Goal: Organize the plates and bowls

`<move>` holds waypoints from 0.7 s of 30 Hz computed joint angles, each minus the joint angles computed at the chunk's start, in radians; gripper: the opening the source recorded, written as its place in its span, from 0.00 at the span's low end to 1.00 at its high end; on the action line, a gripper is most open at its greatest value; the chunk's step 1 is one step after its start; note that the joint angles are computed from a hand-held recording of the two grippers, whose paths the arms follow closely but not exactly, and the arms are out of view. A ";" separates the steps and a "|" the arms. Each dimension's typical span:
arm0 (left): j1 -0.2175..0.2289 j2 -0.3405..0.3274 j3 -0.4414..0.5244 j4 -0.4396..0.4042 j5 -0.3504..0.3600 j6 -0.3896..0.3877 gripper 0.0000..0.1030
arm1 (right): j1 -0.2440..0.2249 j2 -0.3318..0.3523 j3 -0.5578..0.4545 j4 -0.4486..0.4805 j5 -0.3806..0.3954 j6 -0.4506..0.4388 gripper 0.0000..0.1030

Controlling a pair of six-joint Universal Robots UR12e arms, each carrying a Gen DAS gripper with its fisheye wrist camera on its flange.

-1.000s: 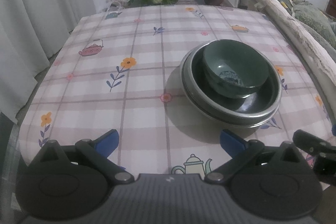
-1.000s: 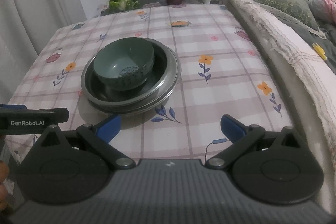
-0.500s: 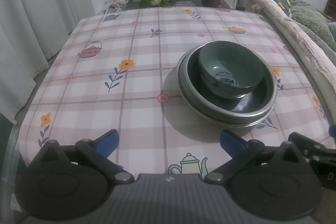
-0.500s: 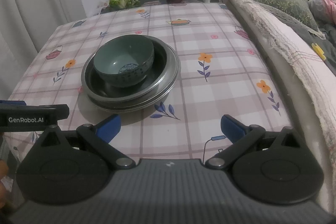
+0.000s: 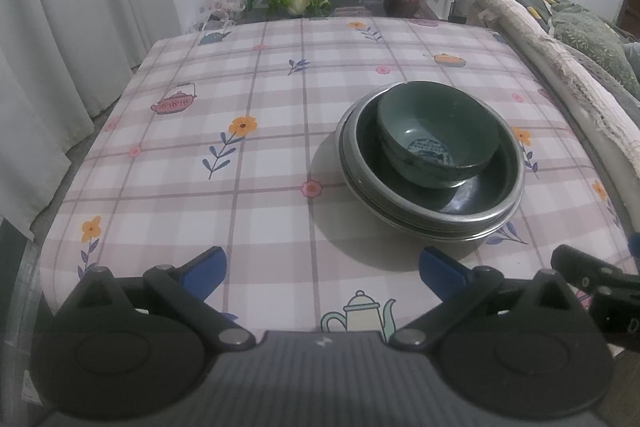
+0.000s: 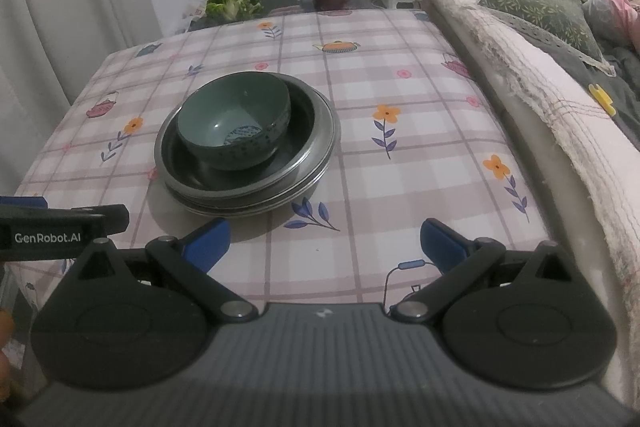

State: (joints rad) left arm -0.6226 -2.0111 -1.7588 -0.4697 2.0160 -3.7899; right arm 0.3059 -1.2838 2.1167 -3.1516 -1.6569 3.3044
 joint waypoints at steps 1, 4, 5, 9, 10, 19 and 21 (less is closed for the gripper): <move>0.000 0.000 0.000 0.000 0.000 0.000 1.00 | 0.000 0.000 0.000 0.000 0.001 0.000 0.99; 0.000 0.000 0.000 -0.002 -0.002 0.000 1.00 | 0.000 -0.001 -0.001 0.003 0.001 0.001 0.99; 0.000 0.001 0.000 -0.004 -0.003 0.000 1.00 | 0.000 -0.001 -0.001 0.003 0.001 0.003 0.99; 0.000 0.002 0.000 -0.007 -0.009 0.000 1.00 | 0.000 -0.003 -0.003 0.011 0.002 0.015 0.99; 0.000 0.002 -0.001 -0.007 -0.011 0.000 1.00 | 0.000 -0.003 -0.003 0.009 0.003 0.016 0.99; 0.001 0.002 -0.002 -0.005 -0.012 0.000 1.00 | -0.004 -0.002 -0.003 0.012 0.011 0.022 0.99; 0.001 0.002 -0.002 -0.006 -0.013 -0.001 1.00 | -0.004 -0.001 -0.004 0.012 0.012 0.023 0.99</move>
